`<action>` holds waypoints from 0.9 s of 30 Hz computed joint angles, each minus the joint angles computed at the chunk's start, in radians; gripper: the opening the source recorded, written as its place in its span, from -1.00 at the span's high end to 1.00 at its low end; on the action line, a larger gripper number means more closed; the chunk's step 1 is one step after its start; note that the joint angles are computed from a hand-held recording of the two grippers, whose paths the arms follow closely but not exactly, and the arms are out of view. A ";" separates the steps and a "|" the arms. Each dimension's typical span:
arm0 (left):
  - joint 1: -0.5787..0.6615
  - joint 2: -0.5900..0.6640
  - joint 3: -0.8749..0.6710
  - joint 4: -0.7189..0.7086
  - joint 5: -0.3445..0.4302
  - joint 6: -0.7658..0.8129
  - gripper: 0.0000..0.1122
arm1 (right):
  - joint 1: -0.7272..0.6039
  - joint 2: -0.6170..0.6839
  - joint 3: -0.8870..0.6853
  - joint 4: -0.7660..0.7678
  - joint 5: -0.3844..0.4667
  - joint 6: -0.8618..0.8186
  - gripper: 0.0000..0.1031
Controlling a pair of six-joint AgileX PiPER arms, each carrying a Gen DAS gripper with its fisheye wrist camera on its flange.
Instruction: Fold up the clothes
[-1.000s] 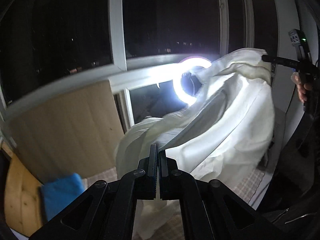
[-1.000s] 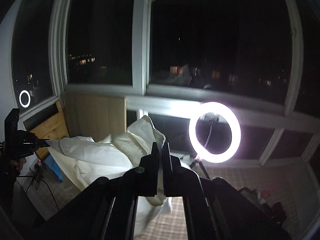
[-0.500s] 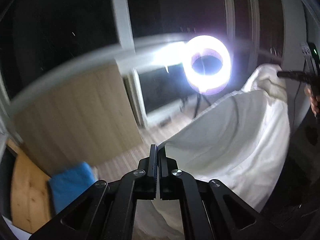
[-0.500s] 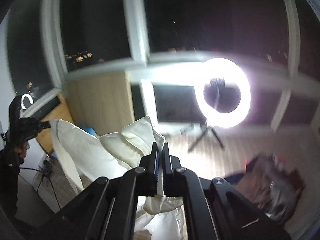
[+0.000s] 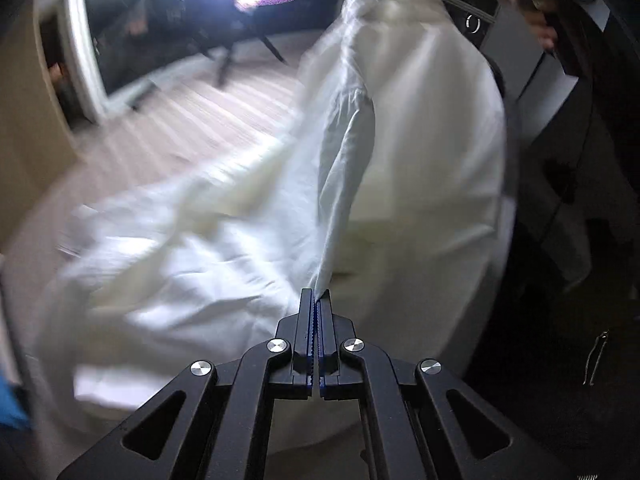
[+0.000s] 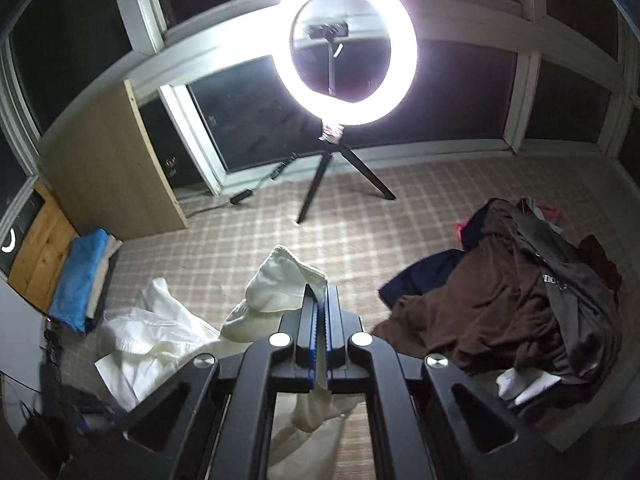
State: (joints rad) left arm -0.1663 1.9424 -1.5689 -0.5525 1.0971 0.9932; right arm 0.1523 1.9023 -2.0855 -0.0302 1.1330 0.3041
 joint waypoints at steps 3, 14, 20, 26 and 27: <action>-0.037 -0.028 0.095 -0.057 -0.038 -0.013 0.99 | -0.033 -0.016 0.040 0.028 -0.019 -0.046 0.95; -0.044 -0.105 0.226 -0.101 -0.132 -0.034 0.95 | -0.184 -0.241 0.429 0.321 -0.262 -0.225 0.95; -0.082 -0.153 0.308 -0.084 -0.269 -0.001 0.69 | -0.221 -0.236 0.468 0.371 -0.246 -0.277 0.95; -0.132 -0.135 0.308 -0.050 -0.318 -0.021 0.82 | -0.210 -0.236 0.457 0.368 -0.225 -0.312 0.95; -0.137 -0.139 0.311 -0.061 -0.318 -0.011 0.82 | -0.208 -0.236 0.454 0.367 -0.221 -0.317 0.95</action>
State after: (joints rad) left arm -0.3028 1.8035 -1.2581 -0.6136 0.7792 0.9821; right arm -0.0553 1.6658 -1.6313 0.3373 0.9118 -0.0128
